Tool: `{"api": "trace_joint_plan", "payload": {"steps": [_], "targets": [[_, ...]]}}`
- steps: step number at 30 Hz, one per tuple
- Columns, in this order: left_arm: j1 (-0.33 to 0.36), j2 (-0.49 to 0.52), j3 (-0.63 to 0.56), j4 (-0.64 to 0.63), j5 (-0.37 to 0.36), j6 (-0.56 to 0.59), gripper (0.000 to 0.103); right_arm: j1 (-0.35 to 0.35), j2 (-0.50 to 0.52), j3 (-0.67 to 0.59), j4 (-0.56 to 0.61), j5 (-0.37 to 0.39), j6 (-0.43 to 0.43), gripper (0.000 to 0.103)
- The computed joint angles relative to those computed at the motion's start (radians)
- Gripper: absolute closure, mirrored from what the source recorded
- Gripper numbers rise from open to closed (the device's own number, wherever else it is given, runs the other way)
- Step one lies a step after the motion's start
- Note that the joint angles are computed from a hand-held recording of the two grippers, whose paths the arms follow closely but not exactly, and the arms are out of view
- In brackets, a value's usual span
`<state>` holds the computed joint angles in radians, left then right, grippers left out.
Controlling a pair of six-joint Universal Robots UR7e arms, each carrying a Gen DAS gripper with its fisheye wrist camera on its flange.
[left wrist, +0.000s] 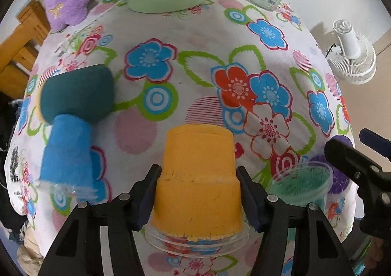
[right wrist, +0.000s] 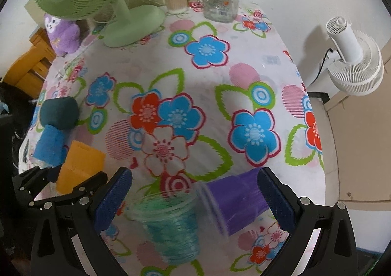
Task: Flip cup upside down
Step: 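Lift the orange cup with the left gripper toward the right gripper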
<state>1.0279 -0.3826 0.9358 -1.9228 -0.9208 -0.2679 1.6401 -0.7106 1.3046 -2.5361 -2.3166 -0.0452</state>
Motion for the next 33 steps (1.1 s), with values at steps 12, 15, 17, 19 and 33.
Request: {"api": "trace_joint_plan", "payload": {"steps": [12, 15, 17, 19, 33], "targets": [[0.003, -0.158, 0.234, -0.059, 0.046, -0.054, 0.040, 0.052, 0.009, 0.060, 0.001, 0.029, 0.041, 0.000], [0.011, -0.195, 0.290, -0.070, 0.020, -0.082, 0.040, 0.058, 0.013, 0.073, 0.011, 0.033, 0.050, 0.000], [0.014, -0.210, 0.318, -0.074, 0.009, -0.100, 0.039, 0.060, 0.016, 0.079, 0.022, 0.038, 0.057, 0.000], [0.019, -0.222, 0.342, -0.077, -0.009, -0.122, 0.039, 0.062, 0.019, 0.083, 0.029, 0.041, 0.060, 0.000], [0.034, -0.232, 0.388, -0.121, -0.049, -0.156, 0.034, 0.071, 0.037, 0.092, 0.048, 0.017, 0.060, 0.000]]}}
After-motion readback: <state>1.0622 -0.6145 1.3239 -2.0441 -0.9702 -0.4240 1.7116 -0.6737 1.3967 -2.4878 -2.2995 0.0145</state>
